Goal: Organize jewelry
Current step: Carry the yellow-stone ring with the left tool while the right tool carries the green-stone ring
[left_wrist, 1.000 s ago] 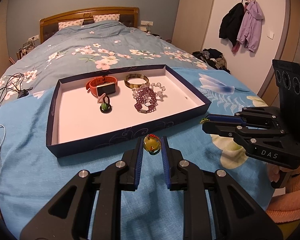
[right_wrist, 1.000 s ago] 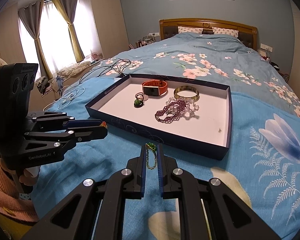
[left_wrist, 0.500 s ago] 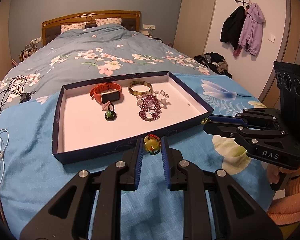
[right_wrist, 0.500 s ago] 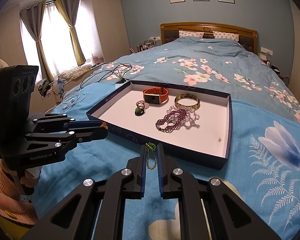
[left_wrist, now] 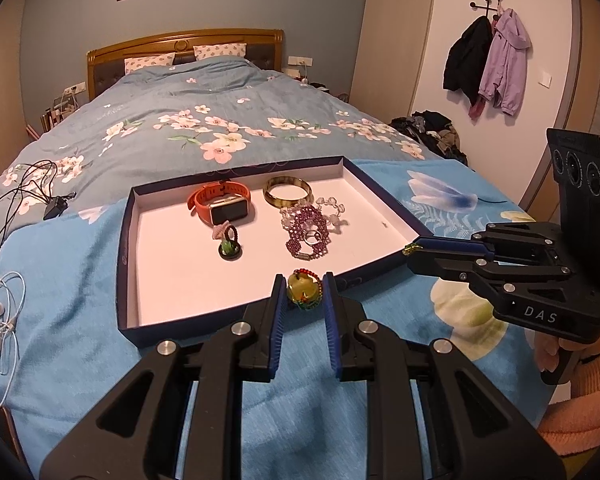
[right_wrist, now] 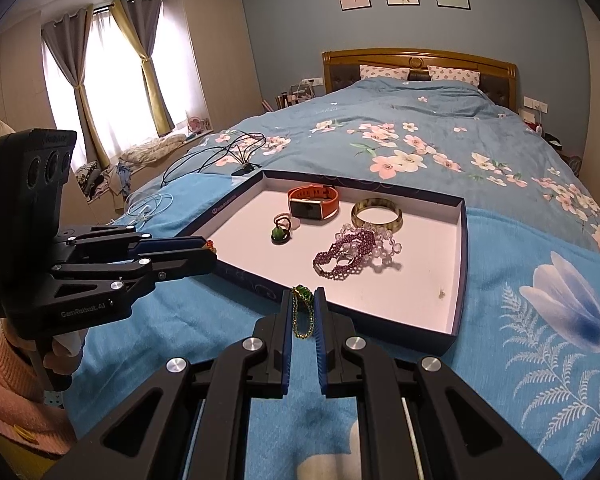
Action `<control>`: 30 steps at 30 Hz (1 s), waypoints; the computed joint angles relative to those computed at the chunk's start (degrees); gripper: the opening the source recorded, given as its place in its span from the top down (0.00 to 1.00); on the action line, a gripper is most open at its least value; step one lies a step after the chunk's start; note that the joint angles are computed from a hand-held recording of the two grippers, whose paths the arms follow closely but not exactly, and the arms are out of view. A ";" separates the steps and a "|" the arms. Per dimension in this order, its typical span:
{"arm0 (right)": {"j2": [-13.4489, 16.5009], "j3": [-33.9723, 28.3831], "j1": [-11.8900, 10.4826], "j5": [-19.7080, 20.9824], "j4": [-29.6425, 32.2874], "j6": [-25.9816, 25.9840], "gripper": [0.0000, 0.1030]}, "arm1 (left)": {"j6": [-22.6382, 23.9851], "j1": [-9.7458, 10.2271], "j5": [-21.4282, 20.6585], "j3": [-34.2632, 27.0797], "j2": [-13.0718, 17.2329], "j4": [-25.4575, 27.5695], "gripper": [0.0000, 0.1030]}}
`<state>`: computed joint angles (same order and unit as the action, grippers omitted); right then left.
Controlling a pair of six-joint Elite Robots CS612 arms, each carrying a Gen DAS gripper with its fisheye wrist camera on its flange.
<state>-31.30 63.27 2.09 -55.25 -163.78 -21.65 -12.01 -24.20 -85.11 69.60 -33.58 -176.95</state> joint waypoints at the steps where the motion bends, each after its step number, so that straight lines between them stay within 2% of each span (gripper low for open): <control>1: 0.03 -0.07 -0.01 0.11 0.04 0.03 0.92 | -0.01 0.01 0.05 -0.09 0.03 0.05 0.82; 30: 1.67 -3.66 0.48 -0.06 0.03 0.79 0.92 | 0.59 0.27 3.05 -1.87 0.56 0.40 0.82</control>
